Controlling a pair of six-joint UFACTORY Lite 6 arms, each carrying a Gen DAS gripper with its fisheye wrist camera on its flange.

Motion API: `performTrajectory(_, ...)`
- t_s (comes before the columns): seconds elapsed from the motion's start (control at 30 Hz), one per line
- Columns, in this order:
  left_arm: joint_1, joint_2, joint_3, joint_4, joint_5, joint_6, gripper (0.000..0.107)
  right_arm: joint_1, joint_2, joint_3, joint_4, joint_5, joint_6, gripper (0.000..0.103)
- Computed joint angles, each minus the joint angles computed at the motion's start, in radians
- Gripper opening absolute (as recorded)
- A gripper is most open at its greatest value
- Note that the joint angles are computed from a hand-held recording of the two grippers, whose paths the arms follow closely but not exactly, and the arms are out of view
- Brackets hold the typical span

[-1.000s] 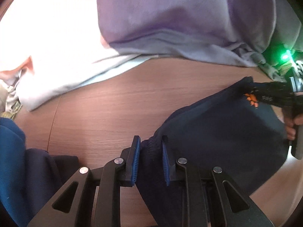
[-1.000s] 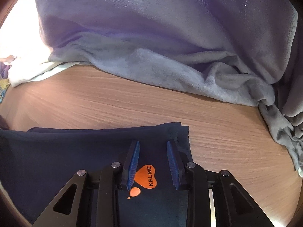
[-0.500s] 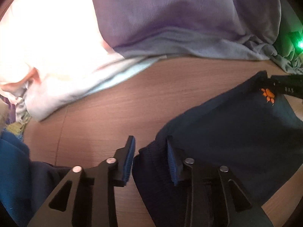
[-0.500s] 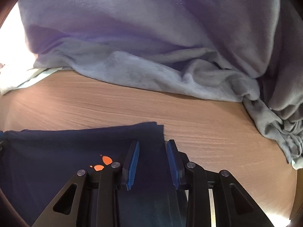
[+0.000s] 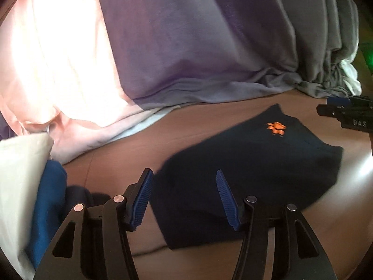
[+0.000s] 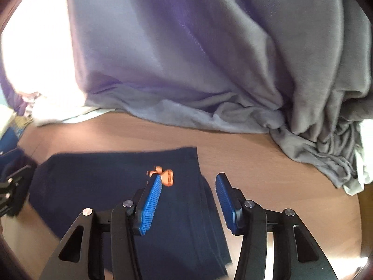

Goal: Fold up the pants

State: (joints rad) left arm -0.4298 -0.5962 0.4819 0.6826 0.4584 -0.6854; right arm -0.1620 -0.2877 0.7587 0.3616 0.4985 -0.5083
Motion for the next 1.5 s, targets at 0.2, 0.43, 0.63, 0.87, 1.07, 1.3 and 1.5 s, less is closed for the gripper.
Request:
performTrajectory(0.2,-0.291,-0.119,-0.102,0.131,0.208,-0.363,0.055,-0.194,-0.251,-0.137,0.092,0.209,-0.253,0.049)
performTrajectory(0.43,-0.515,-0.156,-0.198,0.195,0.404,-0.670,0.055,-0.423,-0.448,-0.306,0.081,0.368,-0.335,0.049)
performTrajectory(0.63,-0.482,-0.140,-0.241,0.216,0.387,-0.727,0.055,-0.489,-0.405,-0.382,0.159,0.239,-0.277,0.049)
performTrajectory(0.87,-0.441,-0.063,-0.249,0.298,0.333,-0.785,0.056,-0.409,-0.268,-0.393,0.199,0.086,-0.270,0.049)
performTrajectory(1.07,-0.369,0.044,-0.250,0.390,0.245,-0.835,0.058,-0.394,-0.202,-0.390,0.200,0.031,-0.286,0.049)
performTrajectory(1.3,-0.303,0.149,-0.248,0.543,0.184,-0.953,0.062,-0.379,-0.199,-0.393,0.201,0.005,-0.297,0.049)
performTrajectory(1.5,-0.260,0.213,-0.239,0.495,0.142,-0.913,0.065,-0.370,-0.211,-0.394,0.174,0.023,-0.284,0.011)
